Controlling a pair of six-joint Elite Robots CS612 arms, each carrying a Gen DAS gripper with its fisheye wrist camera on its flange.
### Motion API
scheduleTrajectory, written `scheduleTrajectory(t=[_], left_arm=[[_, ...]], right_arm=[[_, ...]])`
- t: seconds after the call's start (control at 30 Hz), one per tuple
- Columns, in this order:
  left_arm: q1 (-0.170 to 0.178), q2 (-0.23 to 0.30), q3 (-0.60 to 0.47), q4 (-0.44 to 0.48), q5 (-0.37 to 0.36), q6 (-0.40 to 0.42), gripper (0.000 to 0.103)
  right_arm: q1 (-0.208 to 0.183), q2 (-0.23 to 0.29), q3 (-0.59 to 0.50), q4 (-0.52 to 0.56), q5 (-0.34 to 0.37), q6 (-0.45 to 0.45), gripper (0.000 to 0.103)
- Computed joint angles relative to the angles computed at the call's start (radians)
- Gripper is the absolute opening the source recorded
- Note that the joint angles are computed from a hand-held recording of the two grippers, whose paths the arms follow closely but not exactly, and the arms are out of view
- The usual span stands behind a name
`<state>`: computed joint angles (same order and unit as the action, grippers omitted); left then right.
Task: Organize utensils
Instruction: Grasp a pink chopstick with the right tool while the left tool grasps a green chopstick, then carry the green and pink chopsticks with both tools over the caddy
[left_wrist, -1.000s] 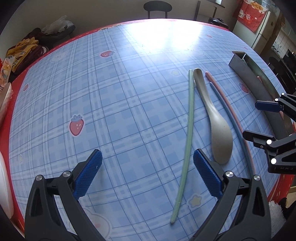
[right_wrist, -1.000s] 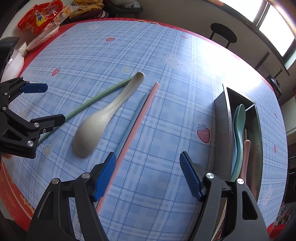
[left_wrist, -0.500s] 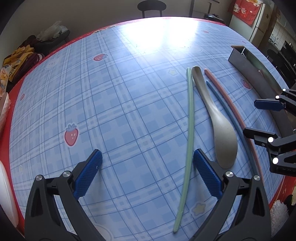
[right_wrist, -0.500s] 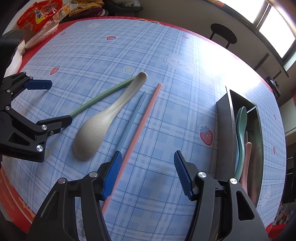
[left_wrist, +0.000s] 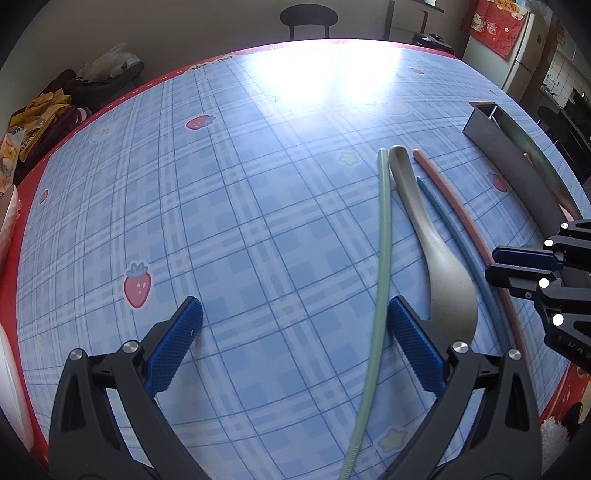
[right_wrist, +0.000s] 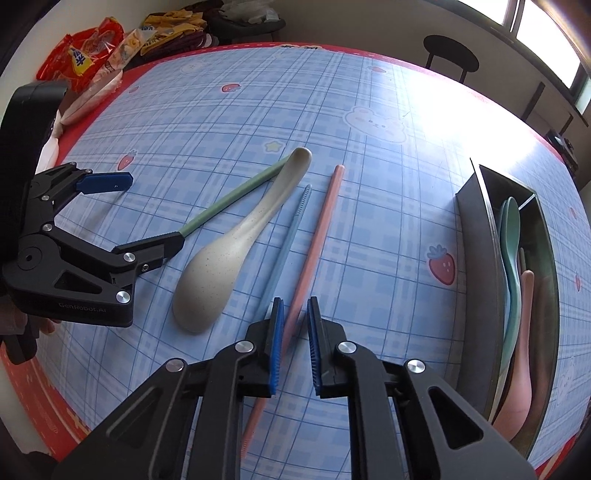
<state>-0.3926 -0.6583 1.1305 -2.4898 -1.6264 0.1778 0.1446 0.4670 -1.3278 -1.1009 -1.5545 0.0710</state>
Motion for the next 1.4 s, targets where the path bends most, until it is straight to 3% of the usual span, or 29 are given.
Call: scheduleTrajectory(t=[0.23,0.47,0.6,0.8,0.87,1.03,1.4], left_arm=[[-0.004,-0.009,0.032,-0.05,0.022,-0.041,0.099],[-0.004,-0.003,-0.015,0.06,0.014,-0.003,0.095],[-0.003,-0.014,-0.007,0.064,-0.025,0.071,0.066],[0.001,-0.012,-0.026,0.089,-0.08,0.075,0.022],[0.001,-0.011,-0.032,0.105,-0.099,0.088,0.012],[-0.003,-0.014,-0.037,0.143,-0.146,0.111,0.01],[0.004,-0.002,-0.047,0.145,-0.176,0.037,0.012]], right_arm=[[-0.009,-0.008,0.014,-0.013,0.027,0.021,0.013],[-0.021,-0.002,-0.015,0.018,0.051,0.051,0.007],[-0.022,0.003,-0.024,0.018,0.06,0.059,0.007],[-0.023,0.005,-0.027,0.015,0.069,0.065,0.007],[-0.027,0.008,-0.037,0.022,0.074,0.063,0.007],[-0.027,0.003,-0.033,0.034,0.076,0.071,0.007],[-0.017,0.007,-0.032,0.013,0.044,0.055,0.007]])
